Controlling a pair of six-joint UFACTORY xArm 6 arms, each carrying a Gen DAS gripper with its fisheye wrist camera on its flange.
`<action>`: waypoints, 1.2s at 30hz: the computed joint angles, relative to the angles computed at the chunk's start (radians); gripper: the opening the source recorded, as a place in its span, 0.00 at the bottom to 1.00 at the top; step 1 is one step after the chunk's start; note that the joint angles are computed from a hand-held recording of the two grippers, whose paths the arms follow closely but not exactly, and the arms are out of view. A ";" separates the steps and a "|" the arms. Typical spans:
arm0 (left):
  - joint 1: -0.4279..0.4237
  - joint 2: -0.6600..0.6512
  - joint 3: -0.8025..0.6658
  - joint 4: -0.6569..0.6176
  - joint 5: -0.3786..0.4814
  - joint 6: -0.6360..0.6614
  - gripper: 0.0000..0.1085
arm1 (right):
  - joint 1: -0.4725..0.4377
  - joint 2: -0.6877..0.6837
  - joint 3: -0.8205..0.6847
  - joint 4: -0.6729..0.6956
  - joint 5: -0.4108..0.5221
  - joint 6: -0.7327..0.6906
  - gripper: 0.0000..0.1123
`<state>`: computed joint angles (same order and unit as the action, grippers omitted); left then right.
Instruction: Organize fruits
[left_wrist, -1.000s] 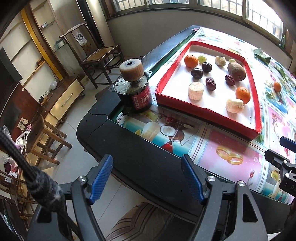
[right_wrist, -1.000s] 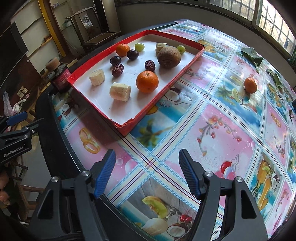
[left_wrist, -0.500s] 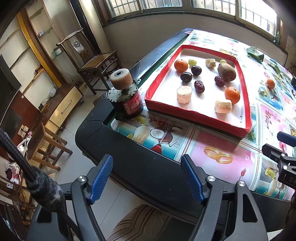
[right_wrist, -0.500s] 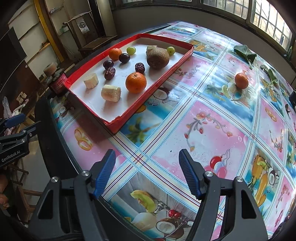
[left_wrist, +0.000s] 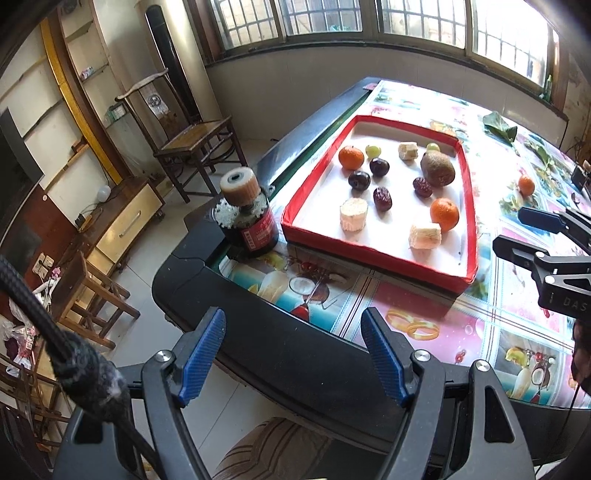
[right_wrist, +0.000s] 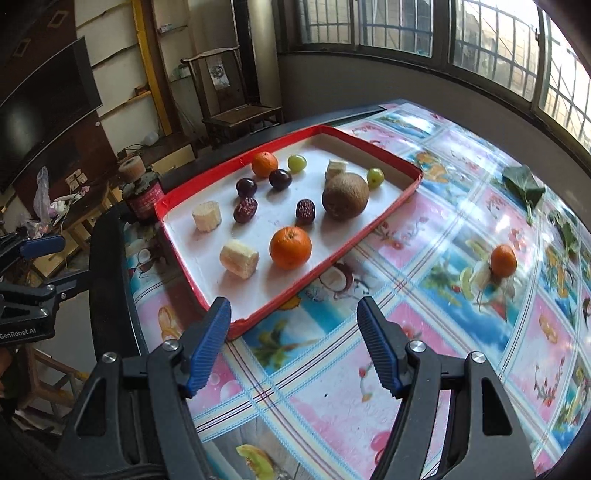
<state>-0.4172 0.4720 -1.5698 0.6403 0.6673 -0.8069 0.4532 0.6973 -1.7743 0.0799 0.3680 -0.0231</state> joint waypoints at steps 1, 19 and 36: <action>-0.002 -0.004 0.002 0.010 -0.006 -0.007 0.70 | 0.000 0.005 -0.009 0.027 -0.005 -0.046 0.64; -0.016 -0.027 0.011 0.102 -0.005 -0.079 0.72 | 0.014 0.037 -0.075 0.178 0.026 -0.292 0.64; 0.003 -0.034 0.020 0.070 -0.056 -0.076 0.74 | 0.008 0.051 -0.103 0.147 0.029 -0.275 0.64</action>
<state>-0.4139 0.4380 -1.5502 0.7106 0.6117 -0.8830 0.4616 0.7482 -1.8773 0.2272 0.3975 -0.2977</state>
